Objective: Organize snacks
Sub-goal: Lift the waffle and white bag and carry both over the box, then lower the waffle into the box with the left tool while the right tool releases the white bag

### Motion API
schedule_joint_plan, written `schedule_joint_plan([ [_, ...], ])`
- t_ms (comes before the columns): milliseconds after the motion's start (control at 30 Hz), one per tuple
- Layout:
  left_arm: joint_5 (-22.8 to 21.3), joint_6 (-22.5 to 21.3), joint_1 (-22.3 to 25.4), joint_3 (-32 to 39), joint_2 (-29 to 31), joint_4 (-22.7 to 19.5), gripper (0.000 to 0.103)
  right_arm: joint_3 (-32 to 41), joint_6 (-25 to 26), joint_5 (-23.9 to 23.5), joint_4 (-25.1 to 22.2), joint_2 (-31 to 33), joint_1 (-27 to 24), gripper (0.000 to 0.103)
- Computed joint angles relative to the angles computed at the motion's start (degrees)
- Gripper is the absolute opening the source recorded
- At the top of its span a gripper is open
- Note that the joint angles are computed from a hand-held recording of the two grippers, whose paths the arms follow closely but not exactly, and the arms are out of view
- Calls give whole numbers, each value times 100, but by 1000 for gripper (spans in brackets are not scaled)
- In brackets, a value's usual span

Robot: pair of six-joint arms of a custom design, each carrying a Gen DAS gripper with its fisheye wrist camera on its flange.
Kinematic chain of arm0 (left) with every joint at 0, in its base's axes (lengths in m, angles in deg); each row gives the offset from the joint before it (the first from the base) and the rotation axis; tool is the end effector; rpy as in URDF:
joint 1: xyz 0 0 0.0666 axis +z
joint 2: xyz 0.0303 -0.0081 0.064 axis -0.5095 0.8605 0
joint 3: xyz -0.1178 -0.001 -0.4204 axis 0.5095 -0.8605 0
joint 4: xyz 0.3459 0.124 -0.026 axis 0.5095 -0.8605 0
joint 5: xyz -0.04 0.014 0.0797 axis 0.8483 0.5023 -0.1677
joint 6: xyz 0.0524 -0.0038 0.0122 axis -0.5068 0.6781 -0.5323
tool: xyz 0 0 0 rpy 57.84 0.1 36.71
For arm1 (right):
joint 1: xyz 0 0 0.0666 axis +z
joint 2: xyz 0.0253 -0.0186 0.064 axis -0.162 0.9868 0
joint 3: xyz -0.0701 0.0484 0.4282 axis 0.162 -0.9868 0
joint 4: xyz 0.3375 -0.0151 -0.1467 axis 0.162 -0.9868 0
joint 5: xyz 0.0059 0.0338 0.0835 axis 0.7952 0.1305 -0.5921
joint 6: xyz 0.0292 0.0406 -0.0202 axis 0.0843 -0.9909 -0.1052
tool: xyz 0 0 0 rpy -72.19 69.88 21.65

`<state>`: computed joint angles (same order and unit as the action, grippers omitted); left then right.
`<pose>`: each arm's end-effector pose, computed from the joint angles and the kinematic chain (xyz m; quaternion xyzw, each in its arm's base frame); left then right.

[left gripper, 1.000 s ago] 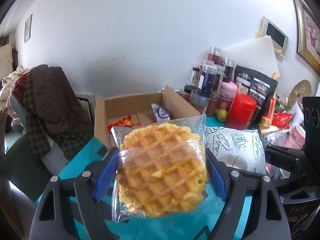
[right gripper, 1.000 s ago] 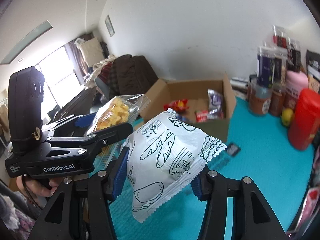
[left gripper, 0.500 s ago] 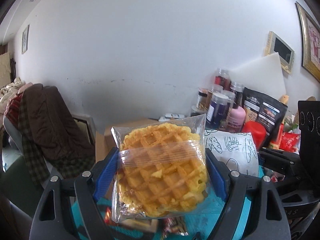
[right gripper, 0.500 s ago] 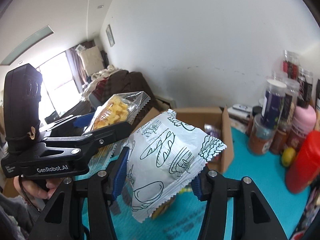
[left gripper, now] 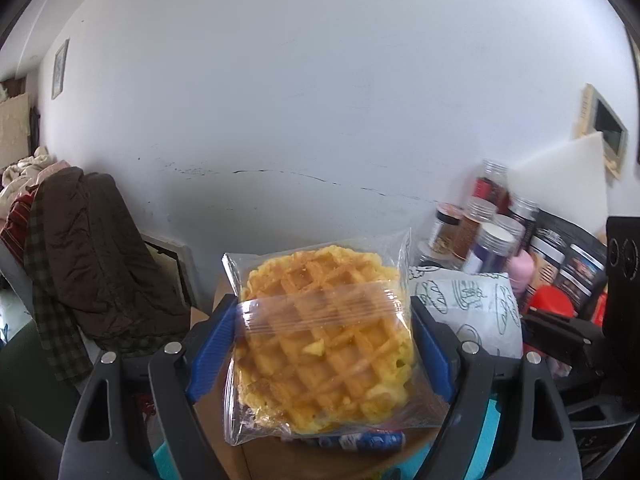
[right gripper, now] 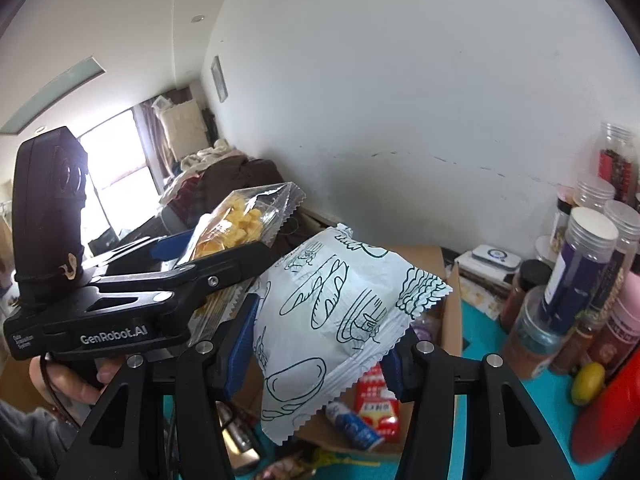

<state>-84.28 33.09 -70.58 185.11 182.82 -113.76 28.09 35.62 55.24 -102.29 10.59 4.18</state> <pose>0.4673 -0.3708 0.4791 0.0206 0.8544 -0.0709 0.5144 0.4729 0.1298 0.4676 -0.2246 0.8241 0.2545 0.4535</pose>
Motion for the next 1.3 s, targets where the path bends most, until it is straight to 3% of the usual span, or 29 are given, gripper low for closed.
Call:
schedule_joint_plan([
  [200, -142, 177, 230, 409, 446, -201, 82, 391, -53, -194, -87, 541, -1, 54],
  [533, -262, 361, 442, 851, 1016, -846, 82, 1126, 102, -1, -961, 1383, 12, 54],
  [1000, -154, 569, 569, 1535, 1592, -1984, 82, 1479, 63, 526, -1731, 1748, 86, 56],
  [1300, 111, 904, 636, 2052, 1951, -2867, 84, 1519, 345, 874, -1903, 1805, 147, 58],
])
